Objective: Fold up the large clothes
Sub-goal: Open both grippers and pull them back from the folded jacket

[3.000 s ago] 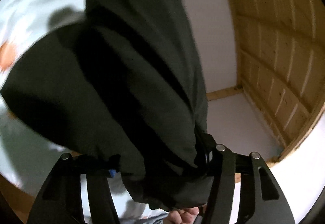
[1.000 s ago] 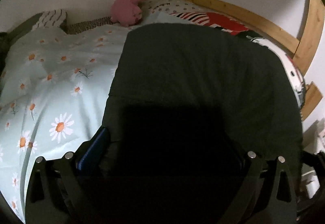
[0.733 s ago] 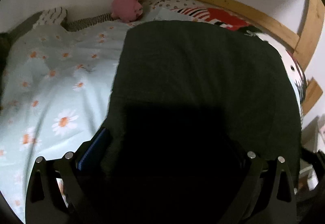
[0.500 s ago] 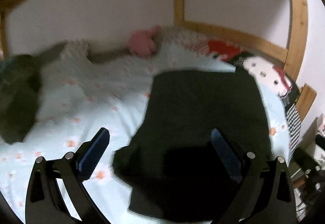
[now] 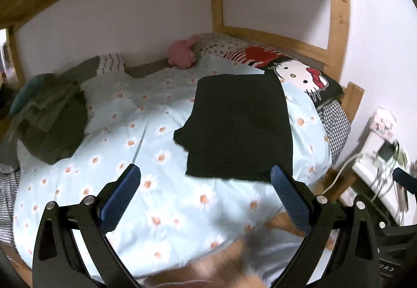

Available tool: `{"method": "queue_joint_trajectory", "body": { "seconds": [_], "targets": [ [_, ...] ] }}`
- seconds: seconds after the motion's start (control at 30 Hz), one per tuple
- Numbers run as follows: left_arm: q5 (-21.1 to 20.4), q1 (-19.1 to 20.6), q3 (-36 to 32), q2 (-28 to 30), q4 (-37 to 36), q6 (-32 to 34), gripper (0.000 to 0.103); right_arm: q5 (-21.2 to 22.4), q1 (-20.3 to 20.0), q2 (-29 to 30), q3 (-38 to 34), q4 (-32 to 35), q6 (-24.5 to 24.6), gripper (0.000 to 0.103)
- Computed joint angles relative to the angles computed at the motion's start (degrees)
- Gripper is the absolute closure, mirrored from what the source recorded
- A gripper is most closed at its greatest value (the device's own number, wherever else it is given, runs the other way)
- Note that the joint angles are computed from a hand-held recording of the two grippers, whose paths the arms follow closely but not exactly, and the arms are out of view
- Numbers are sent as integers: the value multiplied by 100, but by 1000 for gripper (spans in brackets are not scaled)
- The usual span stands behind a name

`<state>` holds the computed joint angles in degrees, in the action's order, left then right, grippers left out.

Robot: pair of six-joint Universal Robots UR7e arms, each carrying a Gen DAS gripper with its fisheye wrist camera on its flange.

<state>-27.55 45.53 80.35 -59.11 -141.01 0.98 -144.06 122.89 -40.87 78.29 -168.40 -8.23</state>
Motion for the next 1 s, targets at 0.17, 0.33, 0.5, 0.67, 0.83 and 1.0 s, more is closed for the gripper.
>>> {"method": "queue_joint_trajectory", "body": {
  "seconds": [0.17,0.33,0.5,0.67,0.83,1.0],
  "targets": [
    [8,-289,1041,-768,195,-205,5,-148,244,-329,875,-89,468,3],
    [-104,-460,1666,-1226,431,-458,5,-264,443,-459,1400,-59,879,3],
    [-332,-438,1851,-1479,830,-689,5,-394,536,-442,1561,26,1122,3],
    [-312,-355,1993,-1511,727,-578,5,-436,543,-336,1523,12,1109,3],
    [-392,-263,2055,-1528,819,-584,5,-414,504,-209,1446,6,1021,3],
    [-309,-180,2012,-1547,903,-601,5,-405,486,-110,1382,-95,902,3]
  ]
}}
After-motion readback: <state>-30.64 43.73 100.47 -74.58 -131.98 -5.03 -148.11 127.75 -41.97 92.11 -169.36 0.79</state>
